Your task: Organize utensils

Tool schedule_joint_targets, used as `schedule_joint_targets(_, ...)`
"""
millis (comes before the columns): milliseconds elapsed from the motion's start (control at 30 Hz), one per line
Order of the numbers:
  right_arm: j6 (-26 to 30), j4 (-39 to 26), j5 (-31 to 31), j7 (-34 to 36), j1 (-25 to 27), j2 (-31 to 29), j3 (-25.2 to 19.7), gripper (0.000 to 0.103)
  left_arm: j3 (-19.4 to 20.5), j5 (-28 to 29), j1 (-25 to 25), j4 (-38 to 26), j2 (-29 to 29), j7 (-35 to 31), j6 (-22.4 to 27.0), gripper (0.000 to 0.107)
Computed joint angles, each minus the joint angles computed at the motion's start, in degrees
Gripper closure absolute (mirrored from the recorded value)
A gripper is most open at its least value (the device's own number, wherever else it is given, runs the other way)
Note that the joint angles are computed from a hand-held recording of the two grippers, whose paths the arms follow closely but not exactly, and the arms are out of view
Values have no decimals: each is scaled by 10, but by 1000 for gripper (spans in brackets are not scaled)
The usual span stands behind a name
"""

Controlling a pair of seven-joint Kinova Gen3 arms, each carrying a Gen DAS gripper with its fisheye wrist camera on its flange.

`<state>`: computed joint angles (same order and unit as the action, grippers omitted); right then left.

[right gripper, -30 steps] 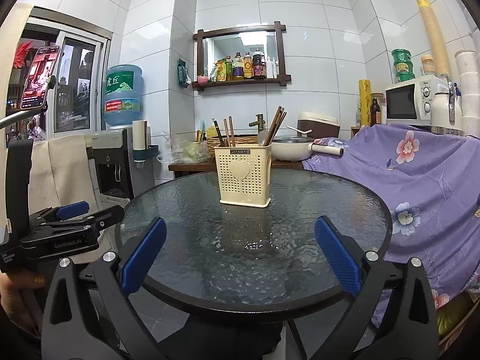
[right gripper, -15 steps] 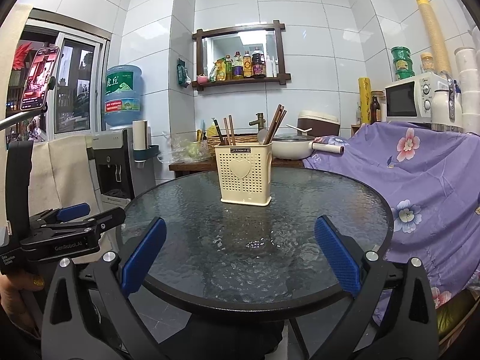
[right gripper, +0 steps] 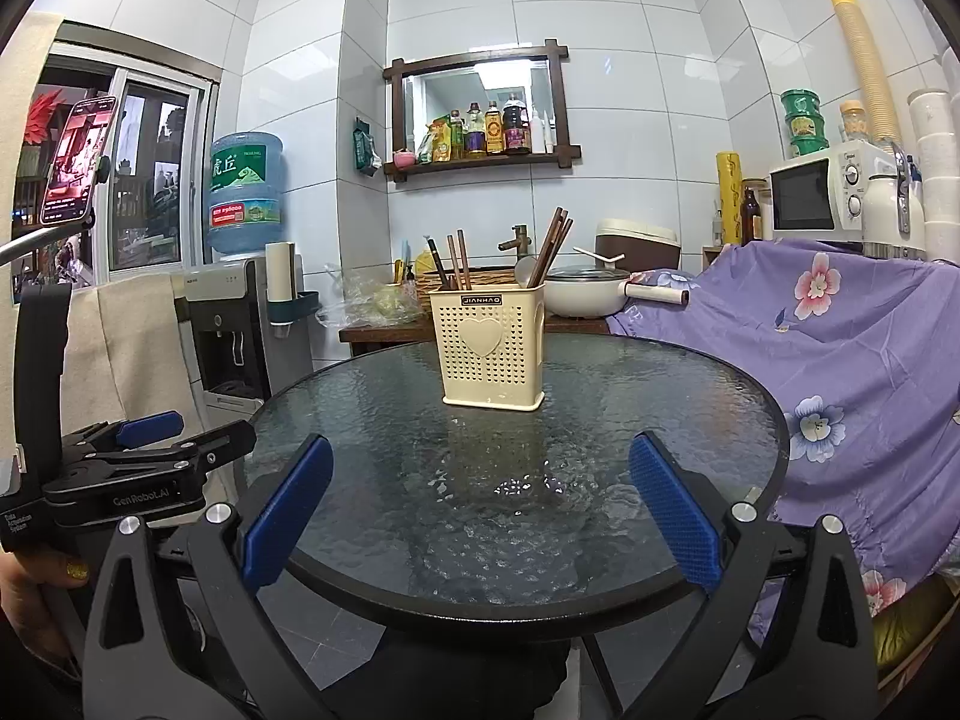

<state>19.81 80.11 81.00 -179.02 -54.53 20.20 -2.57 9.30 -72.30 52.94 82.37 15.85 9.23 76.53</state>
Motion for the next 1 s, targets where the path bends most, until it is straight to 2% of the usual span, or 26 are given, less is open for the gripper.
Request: schedule_joint_targets(1000, -4, -8, -38, 26, -15, 6, 18, 6, -16, 35, 7, -39, 20, -47, 15, 11)
